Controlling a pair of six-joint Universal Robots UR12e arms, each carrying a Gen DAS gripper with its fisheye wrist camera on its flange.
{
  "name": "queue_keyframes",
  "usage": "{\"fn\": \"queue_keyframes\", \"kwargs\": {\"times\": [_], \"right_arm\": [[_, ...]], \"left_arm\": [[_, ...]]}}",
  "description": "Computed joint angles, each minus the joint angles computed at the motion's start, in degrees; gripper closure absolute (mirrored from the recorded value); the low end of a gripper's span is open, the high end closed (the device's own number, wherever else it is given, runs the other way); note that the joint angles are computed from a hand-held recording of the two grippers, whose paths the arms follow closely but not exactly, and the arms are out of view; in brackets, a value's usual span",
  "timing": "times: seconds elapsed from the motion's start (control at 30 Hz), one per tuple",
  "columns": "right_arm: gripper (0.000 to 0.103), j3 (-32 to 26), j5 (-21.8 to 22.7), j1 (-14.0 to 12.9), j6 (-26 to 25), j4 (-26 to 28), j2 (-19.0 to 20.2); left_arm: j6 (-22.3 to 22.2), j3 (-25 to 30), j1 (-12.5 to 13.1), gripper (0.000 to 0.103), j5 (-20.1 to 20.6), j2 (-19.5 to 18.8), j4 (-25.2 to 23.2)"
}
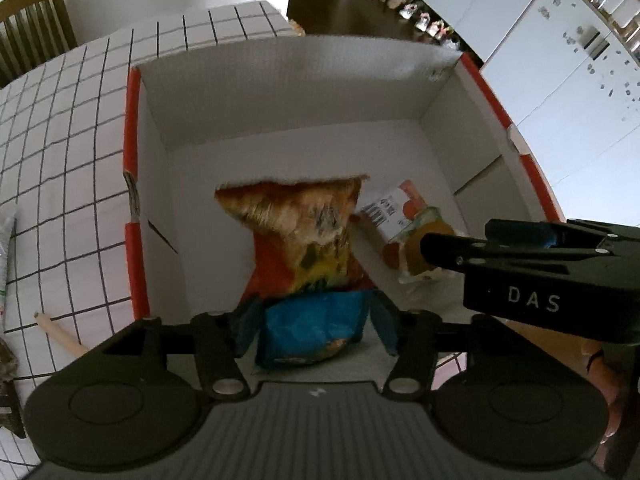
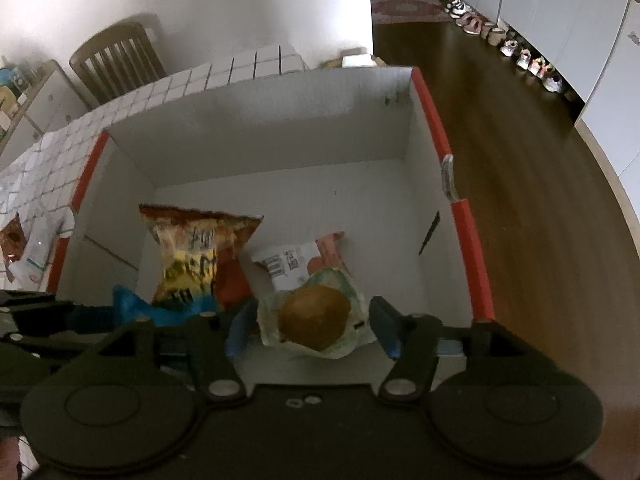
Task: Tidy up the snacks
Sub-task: 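Open both tools to drop the blue packet and bun into the box, then move both tools back over the remaining snacks on the table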
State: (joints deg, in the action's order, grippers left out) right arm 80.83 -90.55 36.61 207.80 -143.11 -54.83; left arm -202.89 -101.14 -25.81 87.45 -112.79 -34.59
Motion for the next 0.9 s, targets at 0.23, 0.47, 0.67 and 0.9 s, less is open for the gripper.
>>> {"fn": "queue_keyframes", "kwargs": {"times": [0.23,0.47,0.67,0.9], "right_arm": [[0.03,1.8,-0.7,0.2,0.7,-2.5,-1.8],[0.023,3.0,-1.4,0.8,1.3,-4.8,-3.5],[0.018,3.6,-2.3,1.5,2.1,-7.0,-5.0],[0.014,3.8,-3.9,2.8,3.6,-9.1,-6.2]], "left_arm": [[0.7,-2.0,0.2,0.033,-0.9,2.1,2.9],[1.7,-4.7,0.6,0.033,-1.3,5.3,6.4],[2.4,-7.1,1.1,0.032,-1.6,8.3,9.1],[3.7,-10.5,2.0,0.032,-2.1,12.0,11.9]]}}
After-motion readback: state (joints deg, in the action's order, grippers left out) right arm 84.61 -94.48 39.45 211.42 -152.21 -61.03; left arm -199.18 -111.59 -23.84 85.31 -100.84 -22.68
